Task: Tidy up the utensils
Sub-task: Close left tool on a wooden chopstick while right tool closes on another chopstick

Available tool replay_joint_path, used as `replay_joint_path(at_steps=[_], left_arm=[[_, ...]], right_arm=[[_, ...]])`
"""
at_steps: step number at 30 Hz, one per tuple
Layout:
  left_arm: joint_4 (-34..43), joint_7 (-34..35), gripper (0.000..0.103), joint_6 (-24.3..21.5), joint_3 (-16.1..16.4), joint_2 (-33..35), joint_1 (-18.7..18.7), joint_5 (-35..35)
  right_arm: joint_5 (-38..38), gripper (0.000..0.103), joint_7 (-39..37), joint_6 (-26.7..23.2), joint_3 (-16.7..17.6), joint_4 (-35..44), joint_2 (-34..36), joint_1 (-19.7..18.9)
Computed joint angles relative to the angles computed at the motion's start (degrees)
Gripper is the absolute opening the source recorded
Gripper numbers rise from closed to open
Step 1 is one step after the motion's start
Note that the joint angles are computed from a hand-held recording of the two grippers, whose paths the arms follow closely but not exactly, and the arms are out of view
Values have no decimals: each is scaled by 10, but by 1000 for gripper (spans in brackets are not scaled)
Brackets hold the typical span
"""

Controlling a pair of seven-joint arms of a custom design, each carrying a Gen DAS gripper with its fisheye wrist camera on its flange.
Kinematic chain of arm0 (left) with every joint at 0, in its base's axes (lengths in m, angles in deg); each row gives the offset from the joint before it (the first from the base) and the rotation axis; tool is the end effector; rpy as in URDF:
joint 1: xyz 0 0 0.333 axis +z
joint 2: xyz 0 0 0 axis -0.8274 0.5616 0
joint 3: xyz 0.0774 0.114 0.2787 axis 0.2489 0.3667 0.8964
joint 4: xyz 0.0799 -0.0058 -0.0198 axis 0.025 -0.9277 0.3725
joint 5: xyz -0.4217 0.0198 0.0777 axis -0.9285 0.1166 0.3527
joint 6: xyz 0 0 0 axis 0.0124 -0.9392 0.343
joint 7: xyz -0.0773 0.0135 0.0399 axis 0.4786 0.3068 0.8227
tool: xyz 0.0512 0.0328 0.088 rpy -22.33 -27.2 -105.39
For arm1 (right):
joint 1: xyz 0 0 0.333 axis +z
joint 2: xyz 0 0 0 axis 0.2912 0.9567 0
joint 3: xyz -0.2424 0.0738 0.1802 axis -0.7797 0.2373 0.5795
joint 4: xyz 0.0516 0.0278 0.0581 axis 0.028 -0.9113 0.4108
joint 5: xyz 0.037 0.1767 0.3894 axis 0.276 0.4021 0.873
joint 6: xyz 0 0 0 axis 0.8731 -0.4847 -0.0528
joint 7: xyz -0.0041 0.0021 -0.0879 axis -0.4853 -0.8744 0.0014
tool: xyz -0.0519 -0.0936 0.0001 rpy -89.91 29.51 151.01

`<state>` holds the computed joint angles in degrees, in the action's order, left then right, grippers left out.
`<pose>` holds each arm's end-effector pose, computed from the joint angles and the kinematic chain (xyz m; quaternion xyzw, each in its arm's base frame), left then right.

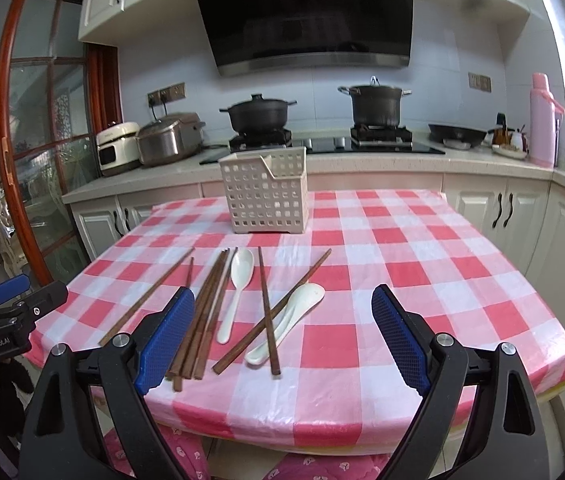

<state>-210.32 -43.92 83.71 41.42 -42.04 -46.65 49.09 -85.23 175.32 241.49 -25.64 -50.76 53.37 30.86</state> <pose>0.5402 -0.1193 0.5570 -0.6681 0.5516 -0.3398 0.3659 0.5784 0.2292 0.5547 -0.6628 0.5321 -0.2834 0.4442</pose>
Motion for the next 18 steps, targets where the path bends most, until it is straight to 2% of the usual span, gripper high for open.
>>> replay_joint_path(at_steps=[3,7,9,12,15,18], left_arm=[[35,82,98,-12,37,47,-34,-84],[99,216,98,-64,72,116,-73,-216],[138,242,98,-95,79,151,-79,-237],[178,259,98,-119,89,187,-88,-240],[239,302,98,-159,97,236,-95,-260],[292,338,98,-200,100,275,-99,-300]], right_arm=[[76,84,-70,-32,2,39,37,7],[150,84,-132,-101,2,104,91,15],[182,84,-163,-133,6,142,119,14],[180,84,-172,-174,-6,201,160,27],[202,84,-192,-198,-3,250,193,26],[187,77,-180,-237,-21,306,230,39]])
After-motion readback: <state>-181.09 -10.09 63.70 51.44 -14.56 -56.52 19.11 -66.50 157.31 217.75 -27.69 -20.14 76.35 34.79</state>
